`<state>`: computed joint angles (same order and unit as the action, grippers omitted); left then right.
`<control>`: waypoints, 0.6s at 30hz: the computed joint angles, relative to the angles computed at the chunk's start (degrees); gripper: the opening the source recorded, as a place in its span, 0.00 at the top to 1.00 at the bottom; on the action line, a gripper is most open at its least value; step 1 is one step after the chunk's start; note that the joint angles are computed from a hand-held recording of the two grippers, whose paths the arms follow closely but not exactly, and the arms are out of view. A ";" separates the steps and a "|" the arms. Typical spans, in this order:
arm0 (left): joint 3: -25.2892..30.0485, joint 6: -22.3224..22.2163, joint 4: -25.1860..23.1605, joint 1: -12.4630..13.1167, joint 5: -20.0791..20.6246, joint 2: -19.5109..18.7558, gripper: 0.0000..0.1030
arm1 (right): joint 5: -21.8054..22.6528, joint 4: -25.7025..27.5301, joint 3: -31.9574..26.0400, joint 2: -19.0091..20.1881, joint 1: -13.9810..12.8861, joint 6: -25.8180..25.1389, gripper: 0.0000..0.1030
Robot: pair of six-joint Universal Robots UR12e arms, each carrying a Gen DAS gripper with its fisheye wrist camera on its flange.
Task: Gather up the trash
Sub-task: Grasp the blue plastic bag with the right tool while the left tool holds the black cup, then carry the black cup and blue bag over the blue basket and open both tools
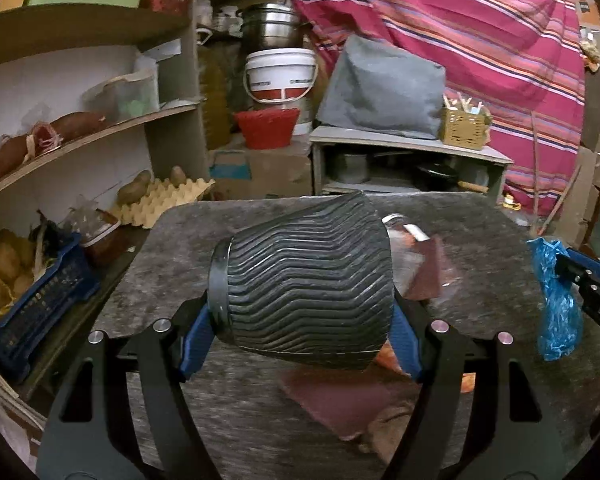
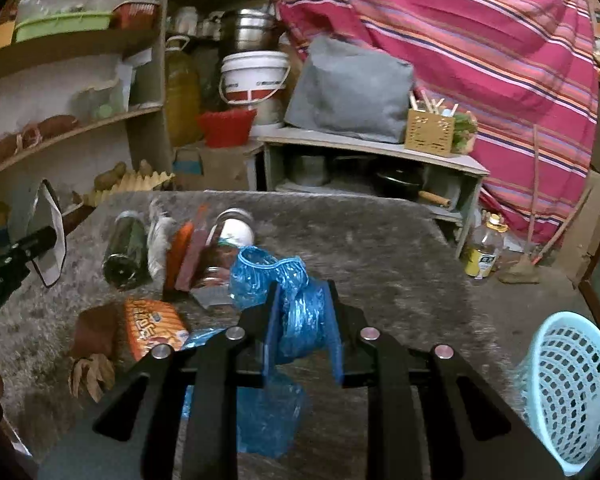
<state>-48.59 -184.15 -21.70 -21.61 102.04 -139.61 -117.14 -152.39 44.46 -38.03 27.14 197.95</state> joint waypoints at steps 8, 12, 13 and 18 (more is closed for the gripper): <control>3.12 0.84 -1.20 -2.24 -0.71 -1.68 0.30 | -0.93 -4.96 9.66 -5.45 -0.96 1.65 0.79; 5.01 1.12 -1.65 -3.37 -1.26 -2.82 0.30 | -1.53 -6.24 13.93 -7.84 -1.54 2.91 0.79; 5.41 1.26 -1.86 -3.55 -1.40 -3.05 0.30 | -1.68 -6.61 15.11 -8.51 -1.74 3.35 0.79; 8.04 1.79 -3.02 -4.77 -2.20 -4.50 0.30 | -2.38 -7.67 19.28 -10.87 -2.41 4.62 0.79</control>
<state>-40.55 -182.36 -24.72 -26.38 99.84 -144.11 -119.52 -160.06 63.74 -48.90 24.73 202.57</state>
